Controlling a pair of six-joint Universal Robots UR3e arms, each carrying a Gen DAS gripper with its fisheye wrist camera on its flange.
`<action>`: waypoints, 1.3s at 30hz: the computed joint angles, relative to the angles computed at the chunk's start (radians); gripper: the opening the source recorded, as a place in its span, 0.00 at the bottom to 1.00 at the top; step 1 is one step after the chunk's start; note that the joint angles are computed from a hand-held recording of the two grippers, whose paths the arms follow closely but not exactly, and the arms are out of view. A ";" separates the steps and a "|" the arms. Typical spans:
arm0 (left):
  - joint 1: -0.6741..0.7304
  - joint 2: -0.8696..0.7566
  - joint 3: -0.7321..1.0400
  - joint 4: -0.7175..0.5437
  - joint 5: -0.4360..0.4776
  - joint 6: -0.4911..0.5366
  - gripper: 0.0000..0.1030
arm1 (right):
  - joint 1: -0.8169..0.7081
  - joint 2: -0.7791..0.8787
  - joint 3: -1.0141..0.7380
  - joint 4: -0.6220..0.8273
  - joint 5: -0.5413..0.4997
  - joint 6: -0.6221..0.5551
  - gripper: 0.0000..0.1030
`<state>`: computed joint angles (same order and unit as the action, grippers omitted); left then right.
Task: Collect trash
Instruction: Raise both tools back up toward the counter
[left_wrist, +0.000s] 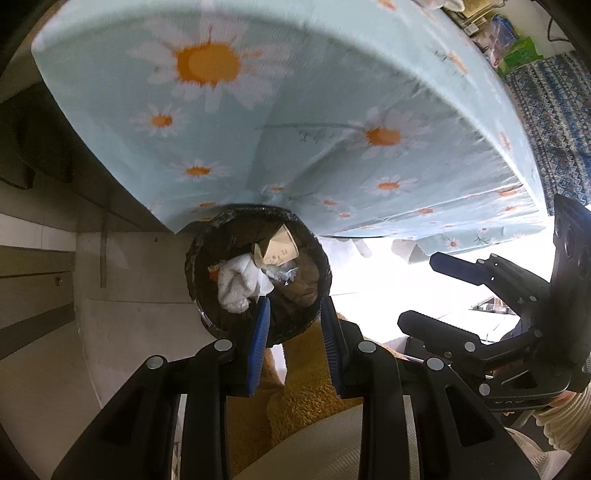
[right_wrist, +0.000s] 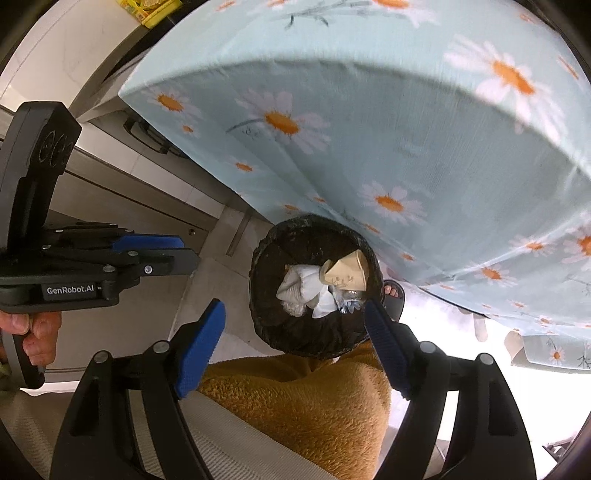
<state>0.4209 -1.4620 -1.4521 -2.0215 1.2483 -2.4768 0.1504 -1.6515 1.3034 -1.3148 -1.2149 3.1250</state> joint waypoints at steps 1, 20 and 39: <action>0.004 -0.002 0.016 -0.012 -0.006 0.004 0.26 | -0.001 0.002 -0.011 0.004 -0.003 -0.005 0.75; -0.022 -0.155 0.527 -0.259 -0.153 0.031 0.26 | -0.142 0.077 -0.401 0.102 0.036 -0.102 0.75; -0.177 -0.523 1.193 -0.276 -0.206 -0.208 0.26 | -0.321 0.374 -0.884 0.119 0.102 -0.224 0.75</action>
<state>0.2441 -1.9846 -0.2586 -2.2975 1.0418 -2.6850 -0.1703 -1.2779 0.4199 -1.1960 -1.1127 2.9007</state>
